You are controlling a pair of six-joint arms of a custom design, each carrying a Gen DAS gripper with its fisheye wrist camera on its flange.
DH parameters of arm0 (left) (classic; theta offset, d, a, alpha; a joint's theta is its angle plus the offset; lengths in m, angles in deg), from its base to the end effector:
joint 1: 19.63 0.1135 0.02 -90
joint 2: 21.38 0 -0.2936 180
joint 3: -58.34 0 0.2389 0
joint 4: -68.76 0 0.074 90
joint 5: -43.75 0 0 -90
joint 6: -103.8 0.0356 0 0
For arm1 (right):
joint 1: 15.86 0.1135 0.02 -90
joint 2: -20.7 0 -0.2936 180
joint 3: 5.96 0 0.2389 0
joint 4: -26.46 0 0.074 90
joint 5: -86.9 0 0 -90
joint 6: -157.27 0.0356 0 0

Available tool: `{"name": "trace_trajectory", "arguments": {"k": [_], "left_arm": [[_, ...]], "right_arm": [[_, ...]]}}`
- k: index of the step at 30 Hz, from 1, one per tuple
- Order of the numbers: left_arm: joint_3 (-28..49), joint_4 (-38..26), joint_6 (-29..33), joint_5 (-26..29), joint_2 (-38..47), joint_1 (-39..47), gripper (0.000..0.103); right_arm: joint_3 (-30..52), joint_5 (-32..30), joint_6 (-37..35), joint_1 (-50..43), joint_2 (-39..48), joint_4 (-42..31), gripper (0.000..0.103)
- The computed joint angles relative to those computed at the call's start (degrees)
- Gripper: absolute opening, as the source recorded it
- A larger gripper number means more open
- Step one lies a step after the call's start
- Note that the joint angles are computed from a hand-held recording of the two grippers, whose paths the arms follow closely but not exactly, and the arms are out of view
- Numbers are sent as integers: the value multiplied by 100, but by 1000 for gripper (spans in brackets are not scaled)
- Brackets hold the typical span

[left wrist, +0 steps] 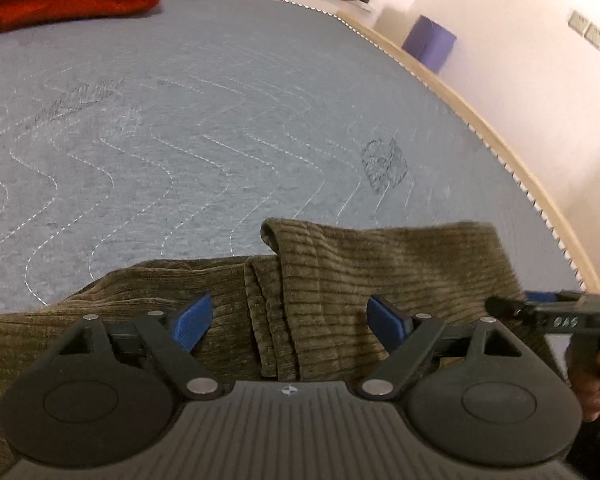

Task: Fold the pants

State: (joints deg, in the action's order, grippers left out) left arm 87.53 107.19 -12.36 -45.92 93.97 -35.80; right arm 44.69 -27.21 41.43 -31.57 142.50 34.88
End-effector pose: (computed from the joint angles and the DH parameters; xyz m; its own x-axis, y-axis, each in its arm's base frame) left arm 0.2261 -0.0658 0.0594 -0.7623 -0.2380 -0.6018 -0.0600 0.9519 -0.3004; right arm 0.2934 -0.0674 0.0423 -0.7993 -0.1885 -0.5706 -0.3127 0.9413 0.1271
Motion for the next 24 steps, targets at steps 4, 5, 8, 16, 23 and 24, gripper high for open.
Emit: {"name": "trace_trajectory", "arguments": {"k": [4,5,8,16,23,24], "left_arm": [[14,107,13,-355,118,-251,72],[13,103,32,-420,112,-293,55],[-28,78,-8,-321,-31,-277,22],[-757,-357,-374,-704,-1739,-240,17],[-611,-598,-702,-1082,-1013,94,42],[-618,-694,-676,-1279,-1185,28,43]], "right_arm": [[27,-94,-19,-77,38,-90,94],[44,-123,-23,-96,58,-99,94],[86,-167,-32,-109,110,-76,94],[47,-456,152,-175,-16,-6,93],[-133,-500,-55,-68,-86,83,93],[-151,-469,-77,-35,-87,99,93]]}}
